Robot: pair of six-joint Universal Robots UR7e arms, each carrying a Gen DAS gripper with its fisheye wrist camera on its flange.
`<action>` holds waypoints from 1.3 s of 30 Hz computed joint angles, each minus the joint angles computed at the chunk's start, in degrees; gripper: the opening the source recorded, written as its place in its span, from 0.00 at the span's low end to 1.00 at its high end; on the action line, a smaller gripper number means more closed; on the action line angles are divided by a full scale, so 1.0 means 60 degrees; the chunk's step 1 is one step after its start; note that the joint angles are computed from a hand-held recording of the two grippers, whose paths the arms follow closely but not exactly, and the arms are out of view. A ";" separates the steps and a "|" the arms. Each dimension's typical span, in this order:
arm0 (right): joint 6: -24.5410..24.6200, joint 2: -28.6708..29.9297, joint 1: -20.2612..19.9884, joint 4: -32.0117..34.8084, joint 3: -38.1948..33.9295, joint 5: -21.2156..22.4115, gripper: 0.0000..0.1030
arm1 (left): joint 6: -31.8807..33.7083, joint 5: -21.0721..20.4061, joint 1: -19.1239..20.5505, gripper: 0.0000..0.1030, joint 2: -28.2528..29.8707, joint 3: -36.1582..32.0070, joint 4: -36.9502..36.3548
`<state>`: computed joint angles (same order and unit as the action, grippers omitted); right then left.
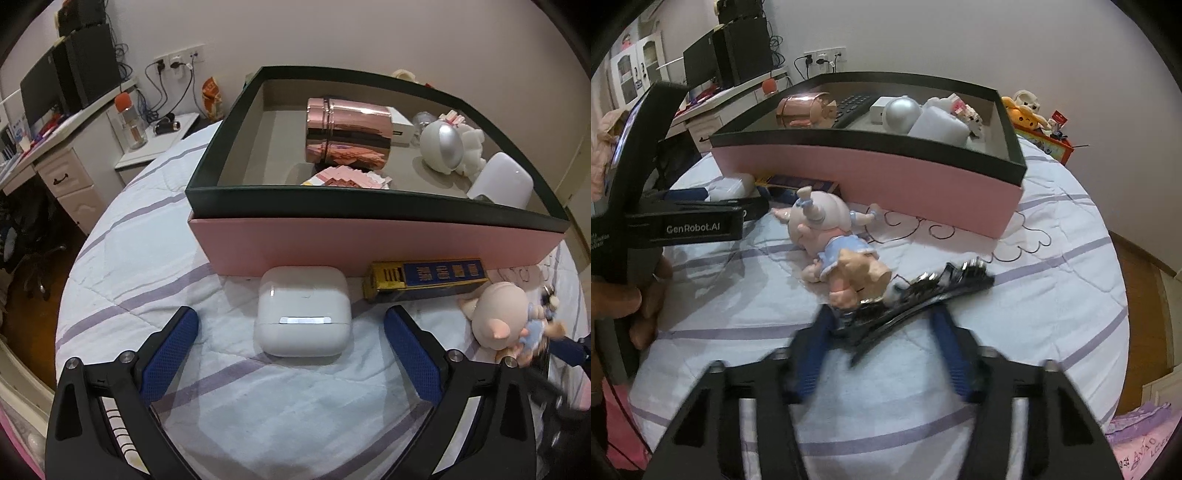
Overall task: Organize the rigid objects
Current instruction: 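Grasp the white earbud case with the left tool while the right grasps the black hair clip, then lift earbud case and hair clip toward the box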
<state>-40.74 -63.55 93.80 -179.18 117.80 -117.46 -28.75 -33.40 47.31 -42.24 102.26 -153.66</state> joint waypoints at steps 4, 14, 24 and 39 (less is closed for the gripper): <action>0.0181 -0.0059 -0.0058 0.0105 -0.0051 0.0060 0.28 | 0.0291 0.0004 -0.0091 0.77 0.0022 0.0132 -0.0378; 0.0529 -0.0101 -0.0068 0.0184 -0.0083 0.0066 0.27 | 0.0400 -0.0089 -0.0133 0.59 -0.0165 0.0453 -0.0871; 0.0901 0.0300 -0.0034 -0.0140 -0.0345 -0.0170 0.29 | 0.0550 -0.0122 -0.0070 0.52 -0.0127 0.0398 -0.1109; 0.1499 -0.0813 -0.0502 0.0453 0.0101 0.1040 0.25 | 0.0416 -0.0294 -0.0241 0.43 -0.0481 0.1044 -0.1762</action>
